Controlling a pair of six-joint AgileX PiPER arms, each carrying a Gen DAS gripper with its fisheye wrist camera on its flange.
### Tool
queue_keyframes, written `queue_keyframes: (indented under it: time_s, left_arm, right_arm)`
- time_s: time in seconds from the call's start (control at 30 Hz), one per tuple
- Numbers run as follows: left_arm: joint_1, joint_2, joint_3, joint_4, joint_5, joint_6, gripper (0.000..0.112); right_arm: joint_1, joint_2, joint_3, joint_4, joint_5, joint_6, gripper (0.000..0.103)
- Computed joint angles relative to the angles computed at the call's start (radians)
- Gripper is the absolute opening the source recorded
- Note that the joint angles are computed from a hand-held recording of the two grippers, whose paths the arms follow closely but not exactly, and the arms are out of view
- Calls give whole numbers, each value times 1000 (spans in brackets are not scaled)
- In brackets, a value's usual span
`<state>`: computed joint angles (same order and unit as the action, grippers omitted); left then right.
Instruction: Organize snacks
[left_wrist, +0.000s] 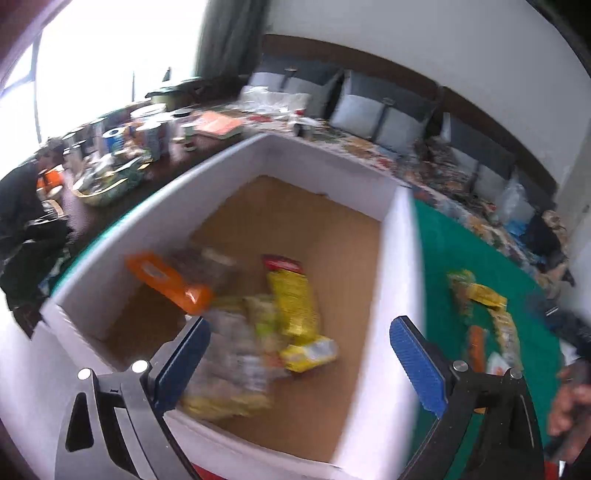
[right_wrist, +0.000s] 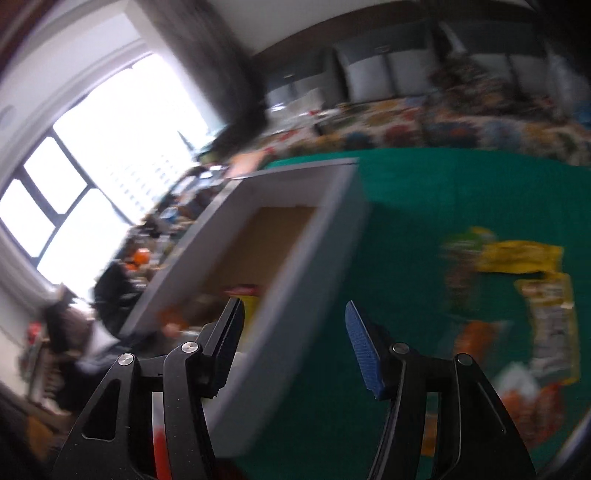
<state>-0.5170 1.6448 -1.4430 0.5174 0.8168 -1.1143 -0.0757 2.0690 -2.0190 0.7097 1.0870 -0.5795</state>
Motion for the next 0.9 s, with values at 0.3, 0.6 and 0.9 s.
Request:
queue_keyframes:
  time_s: [0.3, 0.6, 0.9]
  left_arm:
    - [-264, 293, -371, -152, -2, 157, 101]
    - [-313, 702, -784, -183, 206, 237, 101]
    - [-278, 766, -775, -112, 149, 191, 101]
  right_arm:
    - [-380, -46, 420, -93, -482, -342, 61]
    - [-581, 133, 200, -298, -450, -100, 61]
    - [-561, 252, 8, -333, -400, -62, 64]
